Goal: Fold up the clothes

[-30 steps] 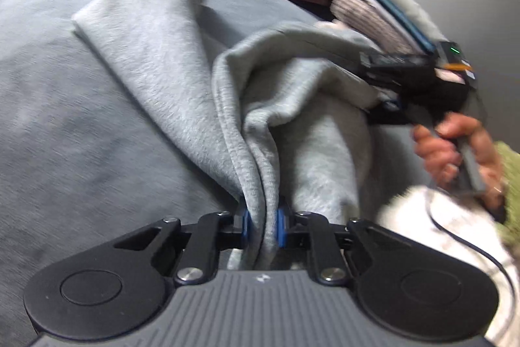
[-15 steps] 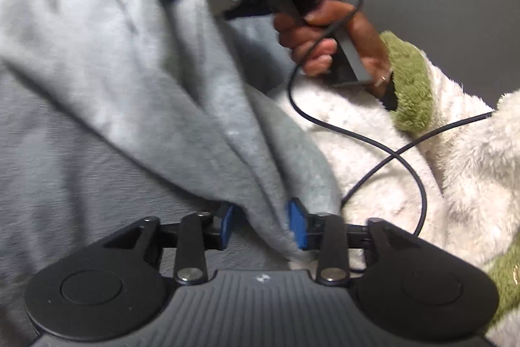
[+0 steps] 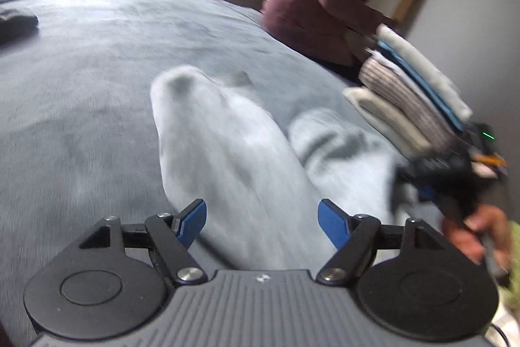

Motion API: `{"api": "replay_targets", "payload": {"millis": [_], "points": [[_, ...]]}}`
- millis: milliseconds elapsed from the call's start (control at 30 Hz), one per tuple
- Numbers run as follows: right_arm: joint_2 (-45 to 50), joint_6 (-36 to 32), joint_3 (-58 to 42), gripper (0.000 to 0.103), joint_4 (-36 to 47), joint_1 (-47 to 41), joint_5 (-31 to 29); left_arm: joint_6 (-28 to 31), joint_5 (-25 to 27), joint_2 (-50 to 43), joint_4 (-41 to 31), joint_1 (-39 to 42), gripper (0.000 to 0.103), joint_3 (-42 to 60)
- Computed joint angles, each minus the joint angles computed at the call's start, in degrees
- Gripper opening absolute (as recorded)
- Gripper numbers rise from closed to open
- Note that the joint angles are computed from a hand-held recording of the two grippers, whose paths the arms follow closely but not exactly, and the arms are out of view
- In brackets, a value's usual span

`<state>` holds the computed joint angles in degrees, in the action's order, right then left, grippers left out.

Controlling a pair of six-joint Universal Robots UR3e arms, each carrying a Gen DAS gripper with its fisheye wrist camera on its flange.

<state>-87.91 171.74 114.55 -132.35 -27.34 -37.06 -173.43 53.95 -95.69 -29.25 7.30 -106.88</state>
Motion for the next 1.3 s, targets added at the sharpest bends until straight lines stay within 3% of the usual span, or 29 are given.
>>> {"api": "replay_targets", "payload": {"millis": [133,233,300,400,467,533,567,600,633,667,833,967,1067,1200,1300], "points": [[-3.1,2.83,3.27,0.046,-3.62,-1.48,-1.19,-7.83,8.36,-12.74,4.99,-5.24,0.08,11.69],[-2.7,2.93,2.99,0.058,-3.52,-1.5,-3.04,-8.21,14.89,-19.1,4.71,-8.51,0.082,18.99],[-1.5,4.29,2.3,0.071,-4.88,-0.45,-4.91,-8.2,17.56,-21.92,4.08,-9.9,0.082,22.28],[0.35,5.71,1.32,0.081,-5.93,0.59,-6.51,-6.66,21.16,-23.51,4.57,-11.69,0.081,23.61],[2.55,6.46,-0.18,0.083,-5.95,1.61,-7.08,-5.36,23.92,-23.74,5.54,-12.99,0.07,23.24],[4.69,7.14,-1.68,0.083,-5.97,2.58,-7.47,-4.05,26.7,-24.04,6.51,-14.29,0.044,22.91],[5.57,7.29,-2.0,0.082,-6.81,3.05,-6.92,-3.64,27.02,-23.73,6.95,-14.34,0.037,22.25],[6.47,7.45,-2.33,0.075,-7.67,3.51,-6.37,-3.73,25.68,-22.83,6.77,-13.56,0.025,21.24],[7.37,7.61,-2.69,0.063,-8.52,3.97,-5.82,-4.04,23.7,-21.77,6.11,-12.48,0.017,20.27],[8.28,7.77,-3.06,0.039,-9.36,4.43,-5.26,-4.17,22.14,-20.81,5.46,-11.59,0.015,19.46],[6.21,9.0,-0.88,0.021,-15.3,5.12,-2.93,-2.32,16.29,-14.34,1.22,-7.61,0.01,14.02],[1.56,11.64,2.95,0.019,-19.69,1.97,2.72,1.35,10.45,-5.85,-7.24,-2.36,0.009,8.4],[-0.6,13.54,3.42,0.019,-21.54,-0.16,7.14,8.45,5.89,2.21,-17.47,2.67,0.009,3.66],[0.33,16.05,-0.59,0.019,-24.25,-0.58,11.82,23.03,-2.15,14.03,-42.27,11.94,0.009,0.57],[6.13,20.32,-9.23,0.018,-29.08,2.9,11.73,34.31,-6.67,19.07,-63.19,17.85,0.01,1.29]]}}
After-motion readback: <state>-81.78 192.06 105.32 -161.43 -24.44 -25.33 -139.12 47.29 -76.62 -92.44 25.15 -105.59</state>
